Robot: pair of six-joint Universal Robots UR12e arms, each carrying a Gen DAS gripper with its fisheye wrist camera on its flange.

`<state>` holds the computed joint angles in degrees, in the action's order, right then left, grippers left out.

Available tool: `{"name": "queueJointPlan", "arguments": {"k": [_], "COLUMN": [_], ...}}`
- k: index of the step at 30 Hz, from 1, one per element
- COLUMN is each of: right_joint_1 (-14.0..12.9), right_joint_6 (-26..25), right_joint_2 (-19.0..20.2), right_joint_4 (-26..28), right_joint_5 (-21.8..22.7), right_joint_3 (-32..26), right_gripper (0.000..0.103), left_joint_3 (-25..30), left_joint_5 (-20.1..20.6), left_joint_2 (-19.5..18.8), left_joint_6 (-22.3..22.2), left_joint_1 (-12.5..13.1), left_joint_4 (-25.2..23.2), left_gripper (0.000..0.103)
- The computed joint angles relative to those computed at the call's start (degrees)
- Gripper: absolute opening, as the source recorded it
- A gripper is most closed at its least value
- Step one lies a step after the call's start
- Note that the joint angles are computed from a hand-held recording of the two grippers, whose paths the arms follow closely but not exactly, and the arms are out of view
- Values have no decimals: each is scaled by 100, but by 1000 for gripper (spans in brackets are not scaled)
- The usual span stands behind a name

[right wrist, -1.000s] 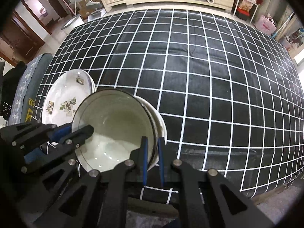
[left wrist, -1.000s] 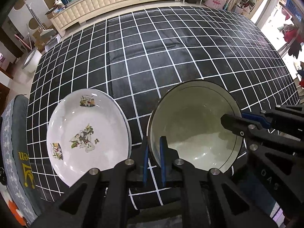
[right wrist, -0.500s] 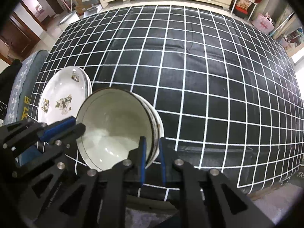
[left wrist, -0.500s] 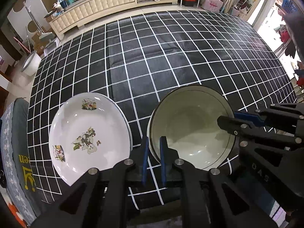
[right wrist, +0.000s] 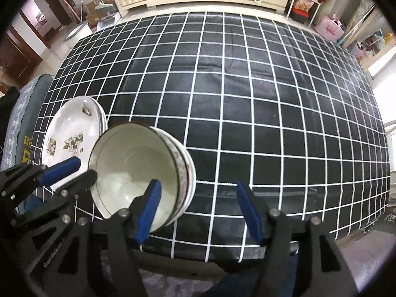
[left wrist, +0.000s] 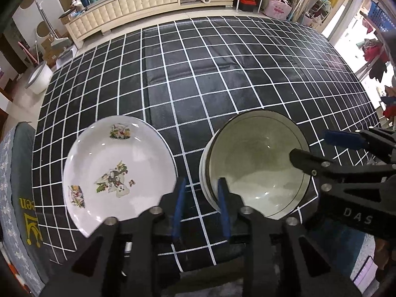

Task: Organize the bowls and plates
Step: 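Grasp the bowl stack rim with the right tool while the left tool keeps holding it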

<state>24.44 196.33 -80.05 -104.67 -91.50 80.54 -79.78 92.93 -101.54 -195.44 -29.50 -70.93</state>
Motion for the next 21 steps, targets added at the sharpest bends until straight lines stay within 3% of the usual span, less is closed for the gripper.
{"name": "queueJointPlan", "arguments": {"k": [8,21], "right_joint_1": [-59,-184], "right_joint_6": [103,330], "right_joint_2": [75,54], "right_joint_4": [97,-38], "right_joint_5": [251,623], "right_joint_3": [8,222], "right_gripper": [67,67], "left_joint_3": [12,-107], "left_joint_5": [-232,-589], "left_joint_2": [-128,-266], "left_joint_6": [135,180], "left_joint_1": [53,157], "left_joint_4": [-171,24], "left_gripper": [34,34]}}
